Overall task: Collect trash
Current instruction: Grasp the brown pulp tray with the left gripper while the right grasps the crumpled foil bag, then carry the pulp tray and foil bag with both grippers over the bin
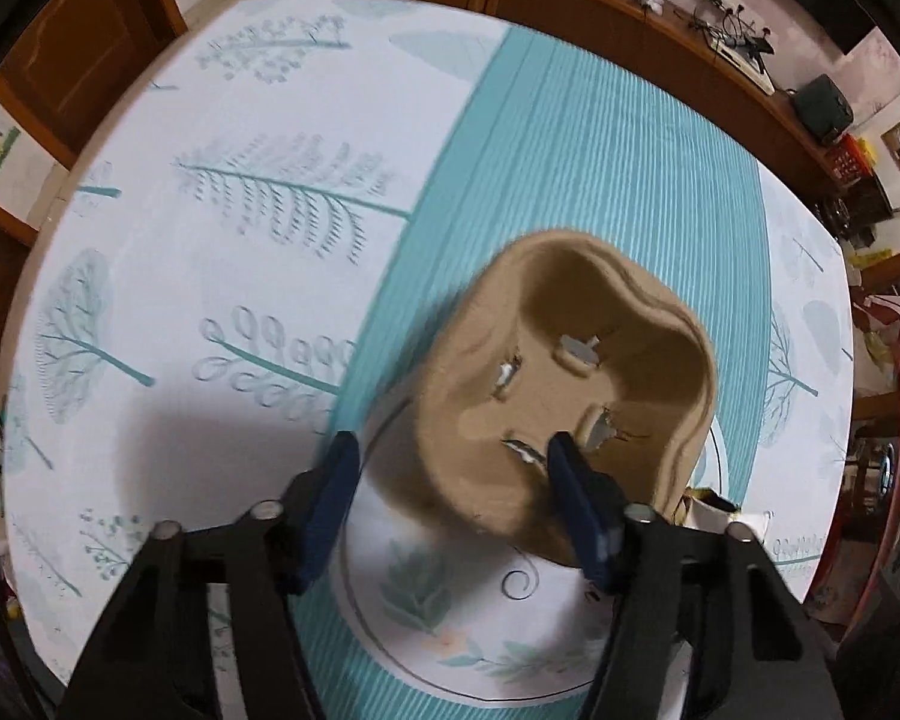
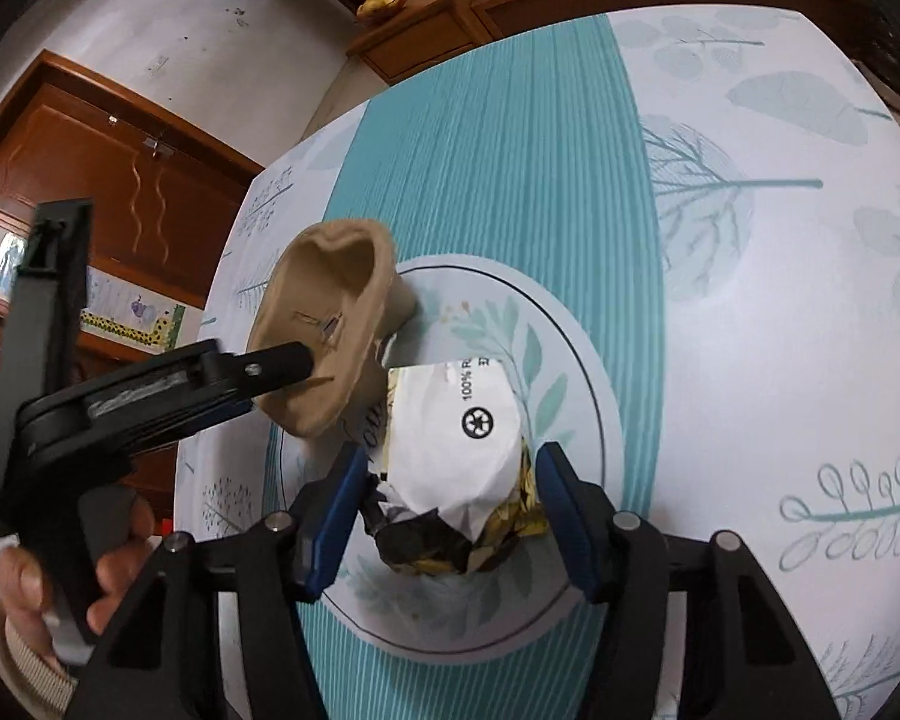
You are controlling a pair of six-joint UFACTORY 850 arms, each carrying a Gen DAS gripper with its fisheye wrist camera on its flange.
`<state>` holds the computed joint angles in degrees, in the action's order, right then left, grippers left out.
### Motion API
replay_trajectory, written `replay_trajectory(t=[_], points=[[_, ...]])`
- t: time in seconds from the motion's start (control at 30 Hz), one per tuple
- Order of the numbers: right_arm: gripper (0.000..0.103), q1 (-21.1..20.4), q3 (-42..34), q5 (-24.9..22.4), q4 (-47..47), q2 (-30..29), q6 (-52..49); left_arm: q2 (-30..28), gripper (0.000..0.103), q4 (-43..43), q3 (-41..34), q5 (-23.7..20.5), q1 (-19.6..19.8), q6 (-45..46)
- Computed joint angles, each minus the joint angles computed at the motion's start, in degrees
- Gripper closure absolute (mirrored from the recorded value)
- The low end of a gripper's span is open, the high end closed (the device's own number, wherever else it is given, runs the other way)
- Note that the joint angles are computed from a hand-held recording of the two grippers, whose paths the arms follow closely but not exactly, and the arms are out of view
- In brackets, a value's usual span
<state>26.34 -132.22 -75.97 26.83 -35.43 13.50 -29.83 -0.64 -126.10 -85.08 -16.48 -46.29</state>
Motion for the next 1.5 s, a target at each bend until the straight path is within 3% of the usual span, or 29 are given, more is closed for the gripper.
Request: replay_trajectory(t=[0.1,0.3,0.33,0.57,0.9,1.2,1.5], points=[[0.046,-0.83,3.57,1.15,1.06,2.20,0.06,-0.20,0.061,-2.04,0.68,0.94,0.18,-0.13],[0.048,-1.21,6.69,1.88,1.32,4.43,0.40,1.17,0.076,-0.52,1.90,2.11,-1.10,-0.65],[0.048,-1.29,7.50,2.08,1.49,5.00,0.43,1.66,0.088,-0.42,2.40,2.33,-1.14,-0.73],[0.050,-1.05,13.04,4.26,1.65,9.13,1.42,8.28,0.094,0.06,9.45,3.28,-2.27,0.13],[0.051,2.42,23.36,7.34,-0.28,18.70,3.95,24.78,0.096,3.93,24.63,1.64,-5.56,2.42],[0.051,12.74,33.59,14.62,-8.71,30.36,20.43,40.84,0.096,5.08,32.94,-0.44,-9.71,6.28],[0.051,30.48,35.70,14.65,-24.42,36.29,41.98,52.98,0.096,7.09,37.76,-2.58,-16.32,6.52]])
